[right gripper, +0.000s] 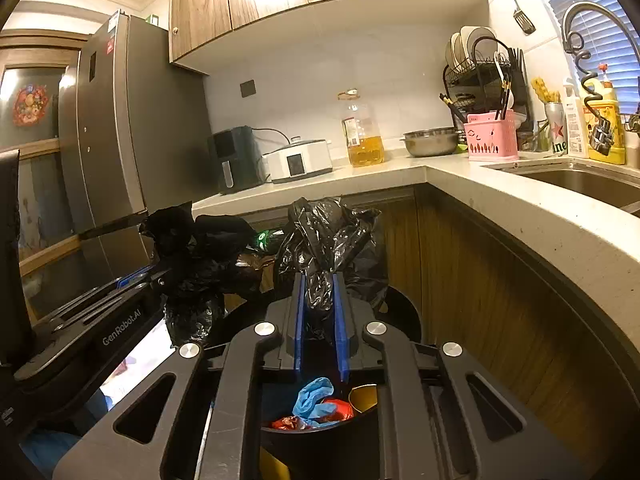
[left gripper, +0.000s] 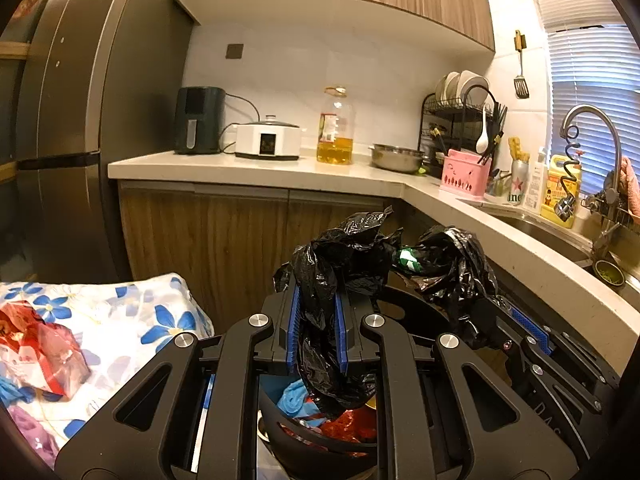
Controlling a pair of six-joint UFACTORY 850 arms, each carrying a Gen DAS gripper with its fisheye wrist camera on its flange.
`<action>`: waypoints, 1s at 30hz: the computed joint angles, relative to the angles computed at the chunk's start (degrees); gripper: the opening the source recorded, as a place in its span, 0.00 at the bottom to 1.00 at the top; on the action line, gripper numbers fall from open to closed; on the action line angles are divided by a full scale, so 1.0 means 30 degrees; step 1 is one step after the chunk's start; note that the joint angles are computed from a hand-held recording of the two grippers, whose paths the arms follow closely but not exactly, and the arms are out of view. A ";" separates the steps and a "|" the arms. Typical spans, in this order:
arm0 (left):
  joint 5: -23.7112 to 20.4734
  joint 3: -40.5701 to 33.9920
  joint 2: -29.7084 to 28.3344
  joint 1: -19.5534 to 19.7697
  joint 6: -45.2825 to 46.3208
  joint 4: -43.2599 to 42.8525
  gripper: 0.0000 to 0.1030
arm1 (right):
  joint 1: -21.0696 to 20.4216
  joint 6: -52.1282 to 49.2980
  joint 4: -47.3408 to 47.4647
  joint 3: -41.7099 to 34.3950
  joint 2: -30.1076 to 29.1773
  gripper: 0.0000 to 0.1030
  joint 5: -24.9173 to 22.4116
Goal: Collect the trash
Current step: 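Carry both black bags with both tools over the bin, then open both tools to drop the black bags into the bin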
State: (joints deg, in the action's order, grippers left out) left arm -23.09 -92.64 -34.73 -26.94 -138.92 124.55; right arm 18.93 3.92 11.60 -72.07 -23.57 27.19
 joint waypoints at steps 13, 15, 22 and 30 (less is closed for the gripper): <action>0.1584 -0.1173 -0.1091 0.0232 0.1382 -0.0587 0.31 | -0.0237 -0.0934 0.1108 -0.0392 -0.0596 0.48 -0.0192; 0.1484 -0.1160 -0.1166 0.0252 0.1706 -0.0957 0.51 | -0.0278 -0.1162 0.1557 -0.0327 -0.0587 0.52 -0.0186; 0.0779 0.0111 -0.0483 0.0517 -0.0036 -0.0426 0.77 | -0.0302 -0.1459 0.2340 0.0363 -0.0142 0.60 -0.0043; -0.2176 0.3858 0.2022 0.0321 -0.2089 -0.0011 0.88 | 0.0316 -0.2510 0.3150 0.1294 0.0704 0.70 0.0476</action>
State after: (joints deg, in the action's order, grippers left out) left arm -29.62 -81.07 -28.66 -25.98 -145.19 124.51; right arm 19.88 -3.61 21.04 -68.19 -21.45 28.62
